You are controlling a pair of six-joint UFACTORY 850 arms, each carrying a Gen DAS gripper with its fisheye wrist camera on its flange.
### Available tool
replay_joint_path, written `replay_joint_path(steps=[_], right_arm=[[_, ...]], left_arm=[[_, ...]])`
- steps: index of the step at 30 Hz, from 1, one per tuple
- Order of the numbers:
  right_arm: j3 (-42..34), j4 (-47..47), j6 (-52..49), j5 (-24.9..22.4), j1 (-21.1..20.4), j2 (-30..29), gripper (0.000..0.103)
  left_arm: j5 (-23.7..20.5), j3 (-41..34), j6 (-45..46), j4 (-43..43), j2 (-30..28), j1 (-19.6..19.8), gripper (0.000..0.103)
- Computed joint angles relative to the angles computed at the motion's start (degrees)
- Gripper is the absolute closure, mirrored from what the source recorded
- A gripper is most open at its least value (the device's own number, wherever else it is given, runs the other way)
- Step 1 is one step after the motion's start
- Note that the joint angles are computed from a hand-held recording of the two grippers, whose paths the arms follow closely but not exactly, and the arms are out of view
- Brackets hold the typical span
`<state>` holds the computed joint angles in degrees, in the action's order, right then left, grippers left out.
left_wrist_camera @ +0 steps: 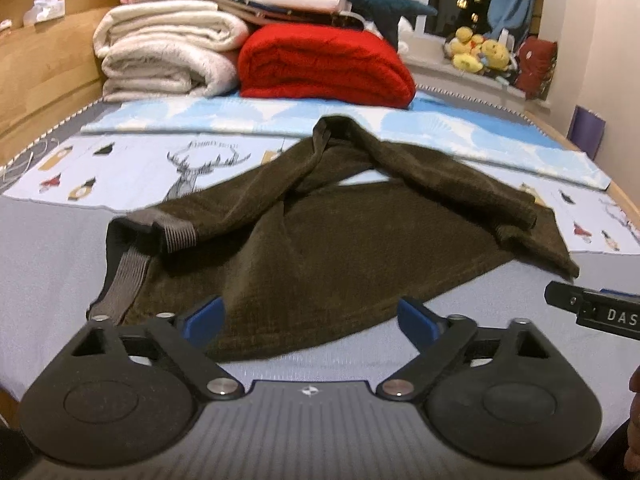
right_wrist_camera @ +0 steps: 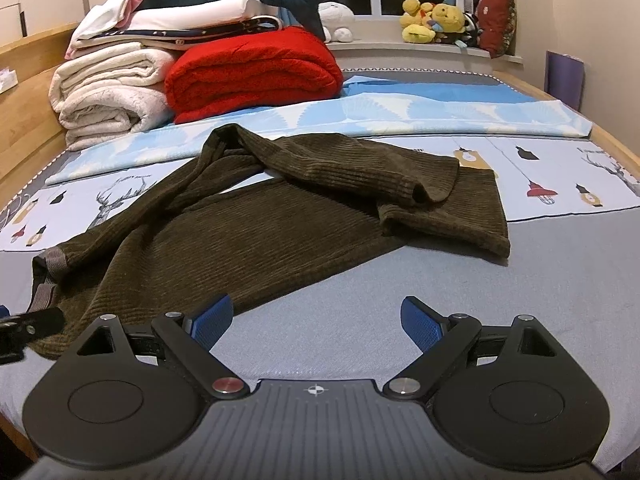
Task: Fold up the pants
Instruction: 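Move both grippers toward the brown corduroy pants on the bed, then grasp the grey waistband with the left gripper while the right gripper grasps a pant leg hem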
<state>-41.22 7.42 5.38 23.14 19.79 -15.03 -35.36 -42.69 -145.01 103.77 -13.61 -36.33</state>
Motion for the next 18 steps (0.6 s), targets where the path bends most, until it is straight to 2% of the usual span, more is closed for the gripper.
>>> replay_joint_path(steps=[1, 3, 4, 5, 6, 7, 11, 13, 15, 18], right_arm=[[-0.2, -0.2, 0.6, -0.1, -0.3, -0.1, 0.014], [-0.6, -2.2, 3.7, -0.4, -1.5, -0.3, 0.023], [-0.8, -4.1, 6.0, -0.3, -2.2, -0.5, 0.034], [-1.1, -6.8, 9.0, 0.1, -3.2, -0.8, 0.042], [-1.4, -9.1, 11.3, 0.5, -4.1, -1.2, 0.056], [-1.8, -10.8, 12.8, 0.9, -5.0, -1.6, 0.062], [-4.6, -13.5, 16.1, 1.0, -8.5, -3.8, 0.062], [-6.9, -15.0, 18.2, -0.6, -10.1, -5.9, 0.059], [-10.2, -21.1, 26.1, -3.3, -12.3, -8.7, 0.053], [-14.7, -30.8, 40.7, -6.1, -15.2, -12.8, 0.046]], left_arm=[[0.5, 0.3, -0.6, 1.4, 0.5, 0.5, 0.019], [3.5, 1.0, -2.6, 6.3, 1.9, 2.7, 0.033], [4.5, 1.2, -3.2, 8.2, 2.6, 3.7, 0.038], [5.1, 1.2, -2.5, 9.9, 3.1, 5.0, 0.048], [5.5, 1.1, -0.9, 11.2, 3.5, 6.2, 0.058], [5.6, 0.9, 0.9, 12.1, 3.6, 7.3, 0.061], [5.8, -0.2, 8.3, 15.7, 2.5, 13.3, 0.064], [5.3, -0.5, 11.5, 13.5, 0.4, 15.9, 0.064], [10.0, -2.8, 16.1, 3.5, -2.4, 19.8, 0.064], [15.9, -4.5, 15.2, -1.8, -4.4, 24.3, 0.064]])
